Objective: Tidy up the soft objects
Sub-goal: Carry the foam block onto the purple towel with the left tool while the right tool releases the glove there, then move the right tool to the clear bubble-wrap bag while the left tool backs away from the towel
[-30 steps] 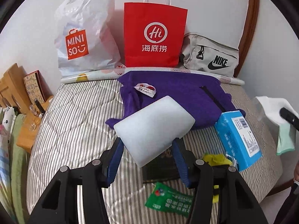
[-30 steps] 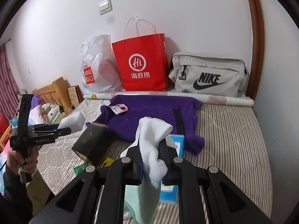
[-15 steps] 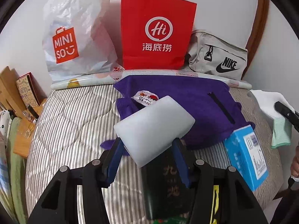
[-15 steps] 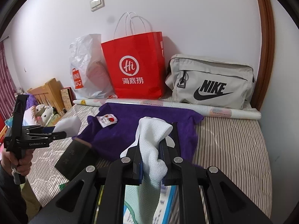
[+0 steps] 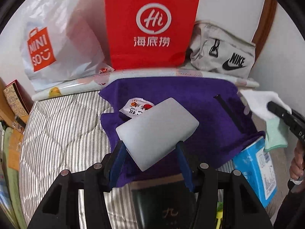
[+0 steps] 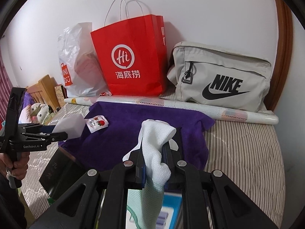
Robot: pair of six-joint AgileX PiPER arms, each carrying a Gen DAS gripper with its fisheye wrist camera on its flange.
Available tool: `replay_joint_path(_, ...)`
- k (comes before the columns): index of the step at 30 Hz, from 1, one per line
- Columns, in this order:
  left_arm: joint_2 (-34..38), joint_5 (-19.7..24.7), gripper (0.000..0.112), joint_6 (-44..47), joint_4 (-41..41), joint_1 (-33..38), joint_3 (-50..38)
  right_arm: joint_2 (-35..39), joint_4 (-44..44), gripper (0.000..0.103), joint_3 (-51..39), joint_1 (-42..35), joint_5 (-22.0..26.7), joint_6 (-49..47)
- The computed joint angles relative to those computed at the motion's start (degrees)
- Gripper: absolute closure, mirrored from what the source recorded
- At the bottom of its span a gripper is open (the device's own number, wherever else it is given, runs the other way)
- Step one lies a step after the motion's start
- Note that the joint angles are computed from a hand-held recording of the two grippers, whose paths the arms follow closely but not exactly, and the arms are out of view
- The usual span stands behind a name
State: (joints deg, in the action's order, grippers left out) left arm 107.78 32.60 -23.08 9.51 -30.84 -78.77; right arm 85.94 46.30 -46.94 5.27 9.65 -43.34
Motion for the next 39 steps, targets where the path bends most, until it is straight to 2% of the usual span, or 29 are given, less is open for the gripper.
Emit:
replay_joint_path(3,2.6,1.2,0.06,1.9,-1.1,0.5,-2.8,3.1,-0.8,0.089,-2.7,-0.2,0.3,0.9)
replay_joint_path(8,6.5,2.6,0.06,8.6,-8.1,2.2,-6.8,7.9,-6.6,0.089,-6.6,0.4,-0.3,5.7)
replay_joint_path(14,10.3,4.2,0.06,11.7,-10.1,2.6,-10.7,12.9,-9.2,0.089,-10.7,0.5,0.8,6.7)
replay_joint_path(20,13.2,5.7,0.058,12.6,-10.5,2.7,-14.3,16.4,-17.3,0.088,-14.1,1.0,1.4,13.9)
replay_joint_path(25,14.4,6.4,0.058,14.7,-12.6,3.1,-16.1,18.1,-16.9,0.087,-15.3,1.2,2.2,12.9)
replay_joint_path(27,14.6,7.0,0.055,15.2,-13.3,3.1,-16.6,18.6,-18.4,0.083,-15.7,1.3,2.6,14.2)
replay_joint_path(28,14.7,7.4,0.052,15.4,-13.5,3.1,-16.8,18.8,-18.0,0.072,-15.8,1.3,3.0,13.7)
replay_joint_path(29,15.0,8.0,0.044,15.0,-13.2,3.0,-17.4,18.8,-17.3,0.056,-15.8,1.2,3.0,13.2)
replay_joint_path(31,14.6,7.6,0.041,13.4,-11.5,2.7,-16.9,18.2,-15.2,0.04,-15.0,1.0,2.1,11.7)
replay_joint_path(34,13.4,7.1,0.041,10.4,-8.4,2.0,-15.3,16.5,-12.3,0.04,-13.3,0.8,1.2,9.0)
replay_joint_path(39,9.3,5.2,0.041,8.5,-7.6,2.3,-10.3,11.9,-13.3,0.04,-9.8,0.6,0.5,10.8)
